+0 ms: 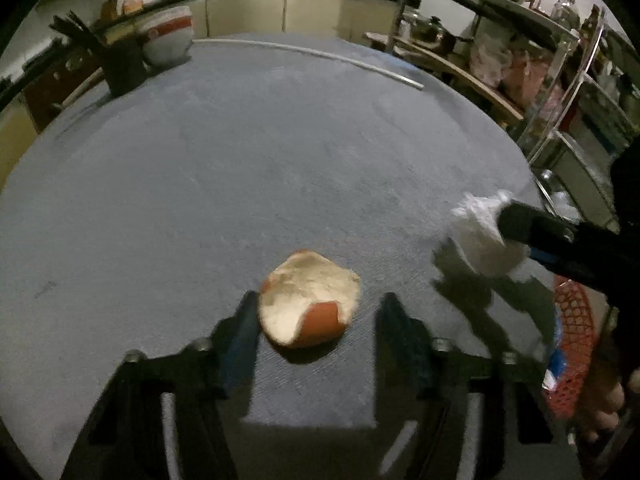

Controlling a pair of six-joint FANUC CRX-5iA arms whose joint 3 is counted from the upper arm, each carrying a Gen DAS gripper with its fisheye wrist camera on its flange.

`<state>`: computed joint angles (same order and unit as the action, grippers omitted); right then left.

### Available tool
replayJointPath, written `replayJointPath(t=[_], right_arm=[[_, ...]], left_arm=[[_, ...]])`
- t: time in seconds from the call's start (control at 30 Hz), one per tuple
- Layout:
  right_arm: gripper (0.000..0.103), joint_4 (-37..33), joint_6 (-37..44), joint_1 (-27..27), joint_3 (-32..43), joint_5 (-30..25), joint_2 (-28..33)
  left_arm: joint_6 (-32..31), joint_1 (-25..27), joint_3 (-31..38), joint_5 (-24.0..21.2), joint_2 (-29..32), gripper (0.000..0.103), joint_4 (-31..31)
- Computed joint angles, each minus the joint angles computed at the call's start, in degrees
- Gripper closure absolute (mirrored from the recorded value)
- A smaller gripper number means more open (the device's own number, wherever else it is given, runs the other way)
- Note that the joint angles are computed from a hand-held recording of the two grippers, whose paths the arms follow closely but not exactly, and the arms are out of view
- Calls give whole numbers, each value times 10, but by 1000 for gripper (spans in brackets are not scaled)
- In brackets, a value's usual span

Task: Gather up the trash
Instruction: 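Grasp the orange peel with the left tool, then carry the orange peel and tissue ball over to the red basket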

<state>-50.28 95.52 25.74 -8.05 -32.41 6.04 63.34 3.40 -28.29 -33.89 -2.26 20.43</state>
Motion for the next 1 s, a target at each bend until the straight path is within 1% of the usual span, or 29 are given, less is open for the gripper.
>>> replayJointPath(t=[0.07,0.1,0.13,0.17,0.27,0.3,0.43,0.53,0.63,0.77,1.0], right_arm=[[66,-7,4,-2,-6,-4,-4],[66,-7,5,-1,-8,-4,-6],[66,-5,4,2,-11,-2,-9],[66,-1,3,5,-13,-1,-12],[66,8,3,15,-24,9,-25],[66,12,0,19,-27,14,-30],[66,45,-21,41,-46,39,-55],[66,64,-36,57,-61,53,-74],[66,83,-51,73,-77,65,-92],[66,97,-65,90,-87,74,-108],[66,143,-103,122,-106,98,-136]], left_arm=[[-1,0,-2,0,-3,58,3],[0,0,-3,1,-6,64,2],[10,-1,-2,2,-12,67,-9],[26,-4,1,3,-15,68,-27],[128,-22,29,-7,-28,72,-135],[169,-30,39,-14,-35,82,-175],[262,-45,60,-46,-59,83,-258],[345,-66,73,-70,-84,83,-341],[399,-84,79,-94,-107,83,-401],[431,-103,71,-121,-143,83,-442],[449,-121,63,-136,-173,83,-465]])
